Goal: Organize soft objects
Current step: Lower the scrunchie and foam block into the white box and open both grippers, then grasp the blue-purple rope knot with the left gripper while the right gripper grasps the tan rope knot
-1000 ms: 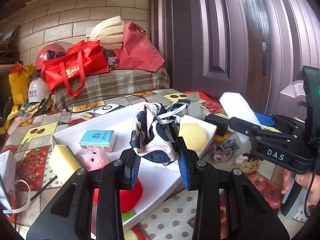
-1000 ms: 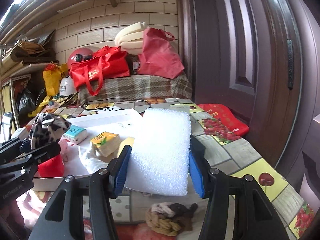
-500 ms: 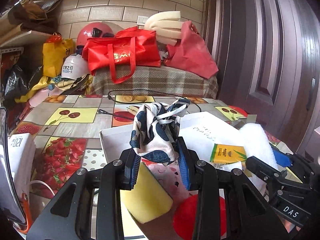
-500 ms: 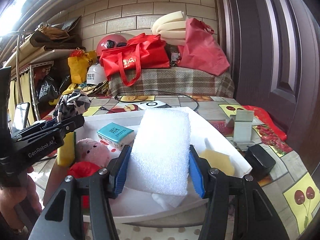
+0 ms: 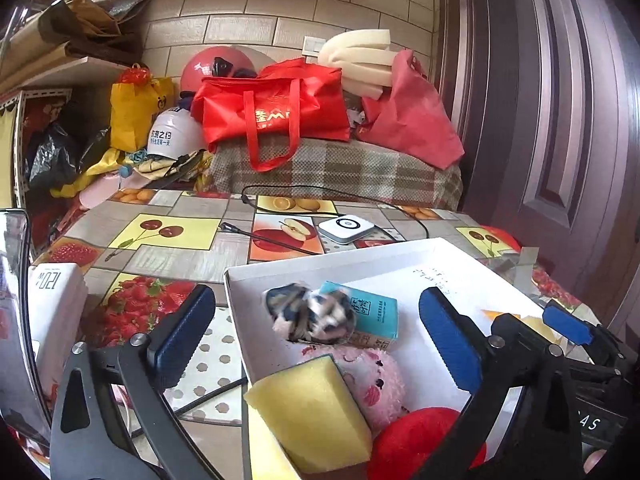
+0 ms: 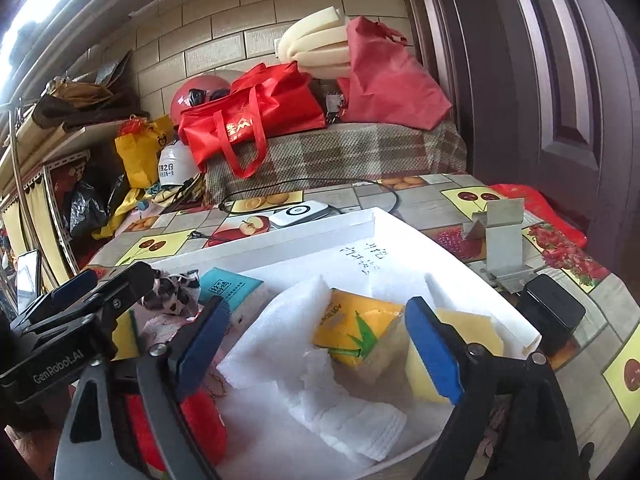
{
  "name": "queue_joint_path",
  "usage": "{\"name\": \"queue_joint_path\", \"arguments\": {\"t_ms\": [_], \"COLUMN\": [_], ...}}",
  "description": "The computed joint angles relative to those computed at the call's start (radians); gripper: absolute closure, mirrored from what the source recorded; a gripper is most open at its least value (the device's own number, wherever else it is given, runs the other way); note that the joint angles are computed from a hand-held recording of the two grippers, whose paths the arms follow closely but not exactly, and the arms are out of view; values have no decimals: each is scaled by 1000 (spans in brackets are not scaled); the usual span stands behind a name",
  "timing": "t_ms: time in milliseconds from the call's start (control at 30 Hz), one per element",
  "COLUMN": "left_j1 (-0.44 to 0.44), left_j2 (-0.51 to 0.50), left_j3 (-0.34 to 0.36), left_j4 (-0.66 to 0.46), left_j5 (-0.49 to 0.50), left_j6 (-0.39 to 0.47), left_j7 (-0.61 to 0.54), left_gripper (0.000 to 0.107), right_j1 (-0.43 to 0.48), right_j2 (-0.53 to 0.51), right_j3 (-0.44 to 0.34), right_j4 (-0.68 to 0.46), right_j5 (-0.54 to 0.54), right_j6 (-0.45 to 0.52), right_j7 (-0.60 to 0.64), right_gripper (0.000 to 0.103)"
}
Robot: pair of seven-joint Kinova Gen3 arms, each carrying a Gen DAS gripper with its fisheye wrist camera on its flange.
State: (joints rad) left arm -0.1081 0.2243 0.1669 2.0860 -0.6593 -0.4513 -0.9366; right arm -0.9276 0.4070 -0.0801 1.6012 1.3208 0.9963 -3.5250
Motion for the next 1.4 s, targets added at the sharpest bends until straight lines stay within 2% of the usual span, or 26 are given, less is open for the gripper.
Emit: {"name": "queue_joint_path", "arguments": {"t_ms": [33,100,167,267,333,467,567,667,733,800,867,900,967,1033,1133,1200,1267,1300,1333,1367,1400], "left_j1": [25,76,57,65,59,54,66,75,75,90,133,130,106,147,212,186,116,102,108,131,153], "left_j2": [-4,-10,-11,-16,-20,-36,-54,-80,-97,-113,-131,-137,-147,-153,-152,-147,-133,-127,-124,-122,-118], "left_j3": [-26,-75,-54,-60,-55,-52,-55,-50,-44,-47,-80,-70,-31,-66,-125,-88,-15,-5,-12,-33,-52], "left_j4": [10,30,45,62,66,89,119,155,173,190,203,202,198,187,159,131,107,96,87,76,64], "left_j5": [41,122,165,207,201,178,167,120,48,-19,-84,-125,-206,-288,-410,-491,-572,-613,-654,-694,-735], "left_j6": [-12,-40,-63,-83,-83,-100,-123,-149,-165,-181,-195,-194,-186,-182,-179,-158,-154,-160,-164,-163,-169], "left_j7": [-29,-92,-136,-176,-172,-170,-200,-204,-173,-152,-132,-107,-47,10,92,170,252,292,333,374,404], "left_gripper": [5,5,5,5,5,5,5,5,5,5,5,5,5,5,5,5,5,5,5,5,5], "right_j1": [-6,27,81,165,181,146,78,-38,-96,-170,-187,-168,-84,9,148,235,312,353,400,446,492], "right_j2": [6,14,23,39,42,28,-4,-57,-96,-138,-200,-238,-321,-376,-405,-387,-327,-294,-262,-246,-249], "right_j3": [-2,-60,-152,-291,-329,-297,-227,-98,-40,50,94,95,44,-20,-137,-230,-322,-369,-412,-443,-469], "right_j4": [-7,-15,-14,-12,-2,19,61,132,187,238,298,324,367,398,423,402,342,310,278,262,254], "right_j5": [1,31,80,144,175,167,139,98,70,25,-26,-61,-142,-223,-305,-337,-357,-373,-396,-437,-477], "right_j6": [17,56,112,191,224,240,236,215,220,216,184,143,62,-20,-128,-138,-87,-49,-28,-22,-33], "right_j7": [6,8,-10,-29,-53,-77,-102,-127,-148,-156,-160,-143,-69,13,135,216,297,338,379,419,460], "right_gripper": [0,0,0,0,0,0,0,0,0,0,0,0,0,0,0,0,1,4,17,38,44]}}
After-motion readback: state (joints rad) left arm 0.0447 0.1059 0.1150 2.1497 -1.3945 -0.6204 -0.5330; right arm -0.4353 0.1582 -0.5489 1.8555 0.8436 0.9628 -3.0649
